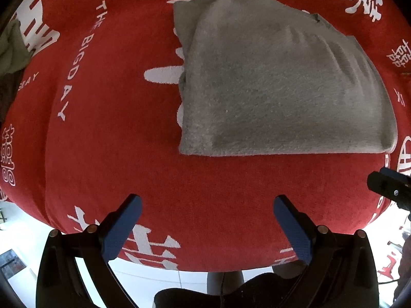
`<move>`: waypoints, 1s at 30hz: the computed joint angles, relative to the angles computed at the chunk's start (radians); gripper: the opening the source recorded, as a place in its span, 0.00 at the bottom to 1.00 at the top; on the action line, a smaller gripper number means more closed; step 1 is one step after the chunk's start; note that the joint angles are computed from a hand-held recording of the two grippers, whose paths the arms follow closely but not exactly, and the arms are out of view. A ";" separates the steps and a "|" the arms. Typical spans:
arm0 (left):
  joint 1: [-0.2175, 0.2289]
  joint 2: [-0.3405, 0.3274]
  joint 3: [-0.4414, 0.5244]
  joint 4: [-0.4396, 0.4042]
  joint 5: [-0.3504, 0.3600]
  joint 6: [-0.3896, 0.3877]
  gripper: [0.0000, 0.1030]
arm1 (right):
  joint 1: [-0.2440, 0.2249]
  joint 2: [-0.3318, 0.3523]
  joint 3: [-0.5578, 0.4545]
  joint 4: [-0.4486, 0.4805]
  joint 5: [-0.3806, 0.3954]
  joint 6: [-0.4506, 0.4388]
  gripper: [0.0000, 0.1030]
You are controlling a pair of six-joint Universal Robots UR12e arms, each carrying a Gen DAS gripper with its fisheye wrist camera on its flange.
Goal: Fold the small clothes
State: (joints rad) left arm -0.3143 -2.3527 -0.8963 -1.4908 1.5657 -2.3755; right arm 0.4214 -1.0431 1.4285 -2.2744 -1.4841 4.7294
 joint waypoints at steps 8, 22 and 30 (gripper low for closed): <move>0.001 -0.021 0.026 -0.051 -0.038 -0.076 1.00 | -0.006 -0.002 0.038 -0.079 0.035 0.041 1.00; 0.009 -0.062 0.086 -0.116 -0.058 -0.180 1.00 | -0.020 0.023 0.024 -0.152 0.046 -0.004 1.00; 0.007 -0.064 0.081 -0.111 -0.048 -0.179 1.00 | -0.018 0.029 0.070 -0.342 0.014 0.085 0.89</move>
State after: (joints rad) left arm -0.3077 -2.4171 -0.8158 -1.6015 1.5172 -2.5547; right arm 0.4029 -1.0140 1.4981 -2.6162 -1.4697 4.8147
